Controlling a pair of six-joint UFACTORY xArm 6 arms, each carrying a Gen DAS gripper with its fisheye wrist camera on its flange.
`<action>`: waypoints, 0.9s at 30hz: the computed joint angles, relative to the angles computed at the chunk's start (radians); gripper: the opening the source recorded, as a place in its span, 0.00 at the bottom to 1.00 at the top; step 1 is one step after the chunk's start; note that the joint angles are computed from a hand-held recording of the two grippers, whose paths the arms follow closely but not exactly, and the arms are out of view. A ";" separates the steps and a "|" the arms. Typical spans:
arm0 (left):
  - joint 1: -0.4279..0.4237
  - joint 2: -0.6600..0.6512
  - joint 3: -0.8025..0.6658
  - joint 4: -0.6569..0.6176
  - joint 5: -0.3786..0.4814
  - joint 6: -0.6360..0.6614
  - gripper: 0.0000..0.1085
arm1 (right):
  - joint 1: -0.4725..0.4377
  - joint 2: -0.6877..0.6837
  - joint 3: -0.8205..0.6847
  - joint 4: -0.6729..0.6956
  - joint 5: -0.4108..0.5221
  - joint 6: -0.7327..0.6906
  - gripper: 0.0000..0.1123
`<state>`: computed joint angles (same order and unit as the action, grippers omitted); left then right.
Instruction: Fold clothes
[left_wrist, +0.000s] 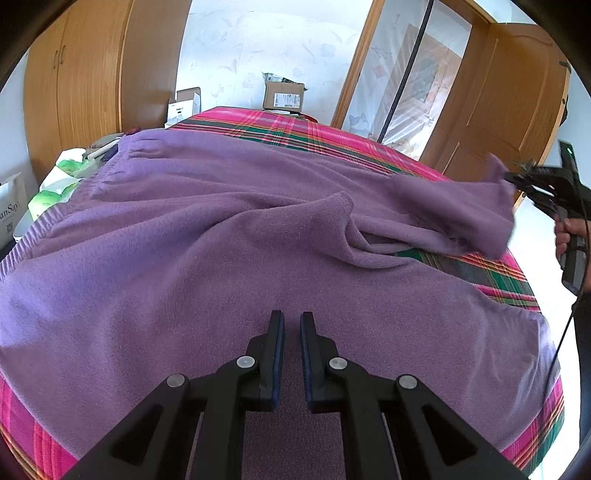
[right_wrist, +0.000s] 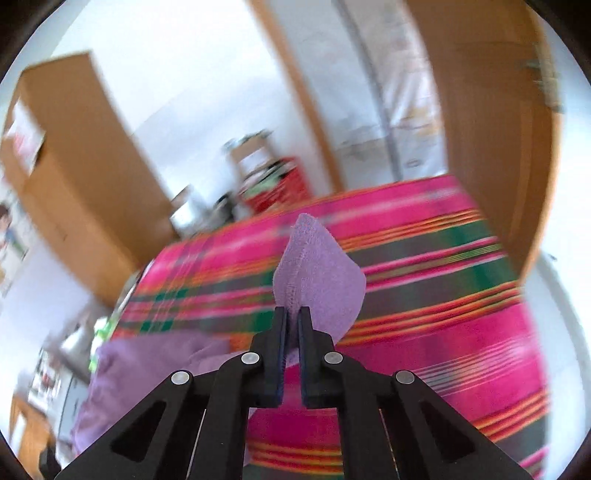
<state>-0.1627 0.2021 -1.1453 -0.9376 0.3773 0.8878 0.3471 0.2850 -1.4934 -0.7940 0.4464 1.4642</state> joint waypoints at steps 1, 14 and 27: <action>0.000 0.000 0.000 0.000 0.000 0.000 0.08 | -0.016 -0.047 0.052 -0.047 0.012 0.055 0.05; -0.002 -0.005 0.009 0.007 -0.011 0.003 0.08 | -0.185 -0.278 0.412 -0.038 0.052 0.168 0.13; 0.099 -0.087 0.058 0.047 -0.146 -0.053 0.08 | -0.106 -0.348 0.415 -0.243 0.033 0.396 0.38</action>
